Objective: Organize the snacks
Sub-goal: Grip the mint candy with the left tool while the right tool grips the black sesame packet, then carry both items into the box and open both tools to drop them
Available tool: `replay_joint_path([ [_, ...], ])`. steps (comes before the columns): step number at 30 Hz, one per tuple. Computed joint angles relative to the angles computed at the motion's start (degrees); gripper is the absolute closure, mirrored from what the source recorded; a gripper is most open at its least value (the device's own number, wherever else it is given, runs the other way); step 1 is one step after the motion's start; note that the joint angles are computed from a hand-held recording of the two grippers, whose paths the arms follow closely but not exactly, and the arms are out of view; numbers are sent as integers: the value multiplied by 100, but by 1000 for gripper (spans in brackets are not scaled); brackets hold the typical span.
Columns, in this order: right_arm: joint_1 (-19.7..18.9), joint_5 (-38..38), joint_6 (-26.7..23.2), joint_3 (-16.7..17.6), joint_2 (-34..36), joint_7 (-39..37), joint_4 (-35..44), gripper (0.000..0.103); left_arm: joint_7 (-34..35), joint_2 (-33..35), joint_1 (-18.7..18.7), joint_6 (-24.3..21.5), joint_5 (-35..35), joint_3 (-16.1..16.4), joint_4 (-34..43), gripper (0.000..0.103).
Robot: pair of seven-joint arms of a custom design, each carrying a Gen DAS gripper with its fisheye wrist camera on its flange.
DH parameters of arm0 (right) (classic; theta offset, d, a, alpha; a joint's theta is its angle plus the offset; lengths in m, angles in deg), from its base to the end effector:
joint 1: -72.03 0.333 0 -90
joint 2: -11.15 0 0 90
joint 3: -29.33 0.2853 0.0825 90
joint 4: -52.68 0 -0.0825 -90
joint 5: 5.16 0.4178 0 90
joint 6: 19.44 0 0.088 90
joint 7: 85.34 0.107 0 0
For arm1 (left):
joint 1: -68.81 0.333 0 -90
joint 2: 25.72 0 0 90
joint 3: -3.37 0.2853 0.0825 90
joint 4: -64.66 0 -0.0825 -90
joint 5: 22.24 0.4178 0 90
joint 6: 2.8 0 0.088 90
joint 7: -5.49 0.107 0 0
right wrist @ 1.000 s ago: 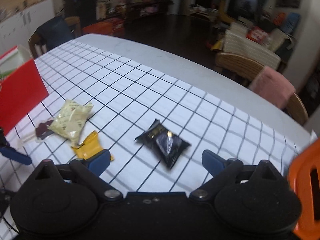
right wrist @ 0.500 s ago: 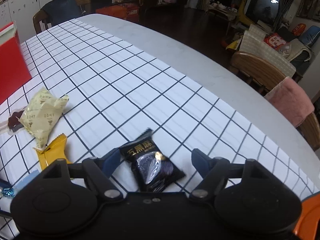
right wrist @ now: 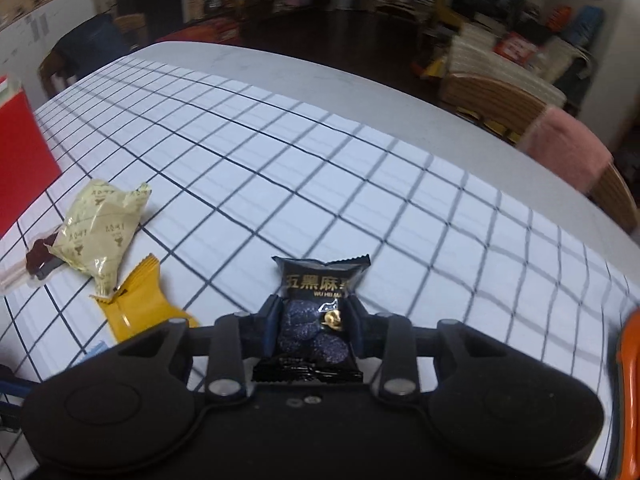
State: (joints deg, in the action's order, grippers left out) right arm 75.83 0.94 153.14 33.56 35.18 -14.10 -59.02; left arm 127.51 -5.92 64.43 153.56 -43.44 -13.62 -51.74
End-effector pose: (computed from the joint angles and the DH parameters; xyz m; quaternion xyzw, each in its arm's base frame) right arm 0.6714 0.0839 0.2857 -0.7771 0.5435 -0.2197 0.2293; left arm 0.6037 -0.2173 0.2651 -0.4615 0.8573 -0.2251 0.0371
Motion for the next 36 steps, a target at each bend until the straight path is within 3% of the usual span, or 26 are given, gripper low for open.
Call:
replay_joint_path([
  [3, 344, -129, 131, -356, -242, 559, -334, 71, 46, -79, 91, -2, -162, -33, -73, 91],
  [8, 536, -258, 301, -462, -793, 1165, -975, 71, 161, -269, 207, -51, -457, -34, -248, 91],
  [12, 922, -741, 409, -754, -1336, 1893, -1522, 71, 554, -647, 340, -124, -954, -53, -541, 91],
  [16, 1483, -2060, 482, -1289, -1922, 3399, -2014, 71, 1013, -1114, 333, -213, -1464, 90, -866, 91],
  [18, 1683, -3355, 421, -1513, -2198, 4701, -2153, 71, 1249, -1329, 304, -323, -1672, 219, -983, 91],
  [23, 1447, -4828, 77, -1011, -2840, 6495, -2441, 71, 1724, -1843, 207, -627, -1995, 582, -1252, 91],
  [32, 938, -5432, -376, 341, -3290, 8013, -2460, 71, 2665, -2566, 273, -1269, -2513, 1249, -1578, 91],
  [36, 925, -5629, -590, 710, -3246, 8446, -2237, 71, 2951, -2719, 381, -1440, -2596, 1459, -1622, 91],
])
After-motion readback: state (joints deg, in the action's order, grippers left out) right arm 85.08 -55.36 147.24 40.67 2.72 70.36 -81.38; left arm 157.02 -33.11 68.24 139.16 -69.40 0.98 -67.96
